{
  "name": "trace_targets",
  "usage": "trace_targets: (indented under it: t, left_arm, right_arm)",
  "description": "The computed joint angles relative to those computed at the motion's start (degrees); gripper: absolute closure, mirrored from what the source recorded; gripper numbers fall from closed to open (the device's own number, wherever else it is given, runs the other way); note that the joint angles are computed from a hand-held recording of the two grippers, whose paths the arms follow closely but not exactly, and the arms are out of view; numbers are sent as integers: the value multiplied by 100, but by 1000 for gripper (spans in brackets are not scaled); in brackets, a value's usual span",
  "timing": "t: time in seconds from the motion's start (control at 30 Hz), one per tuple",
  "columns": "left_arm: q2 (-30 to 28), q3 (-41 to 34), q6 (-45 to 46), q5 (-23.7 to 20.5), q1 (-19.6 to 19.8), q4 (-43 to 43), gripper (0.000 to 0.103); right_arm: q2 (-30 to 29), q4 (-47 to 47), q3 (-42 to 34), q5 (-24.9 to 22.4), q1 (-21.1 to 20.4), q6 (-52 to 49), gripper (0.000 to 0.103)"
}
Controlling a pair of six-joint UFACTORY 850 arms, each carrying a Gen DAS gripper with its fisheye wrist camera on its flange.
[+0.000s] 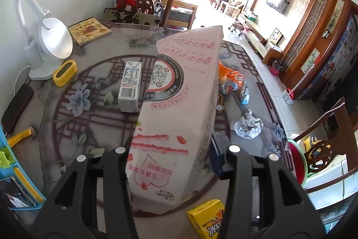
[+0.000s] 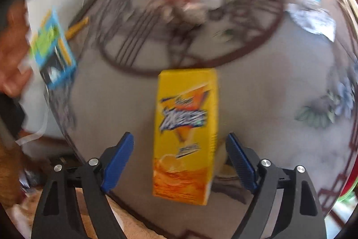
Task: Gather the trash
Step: 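Grasp the pink carton with the left tool while the right tool holds the iced tea carton, then carry the iced tea carton with the right tool toward the red bucket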
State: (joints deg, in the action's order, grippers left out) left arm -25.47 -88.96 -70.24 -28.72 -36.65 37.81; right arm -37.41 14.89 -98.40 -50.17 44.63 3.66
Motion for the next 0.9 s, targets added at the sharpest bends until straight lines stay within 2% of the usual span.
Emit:
trace_targets:
  t: [0.03, 0.1, 0.4, 0.9]
  left_arm:
    - [9, 2, -31, -13, -26, 21, 58]
    - [38, 35, -76, -4, -52, 35, 58]
    - [-3, 2, 68, 13, -74, -202, 57]
    - [-343, -493, 1121, 143, -214, -980, 57]
  right_arm:
    - [-61, -317, -65, -65, 84, 81, 23]
    - [-63, -725, -36, -46, 176, 184, 39]
    - [698, -199, 764, 930, -219, 461, 40]
    - [1562, -409, 1346, 1904, -786, 1660, 40]
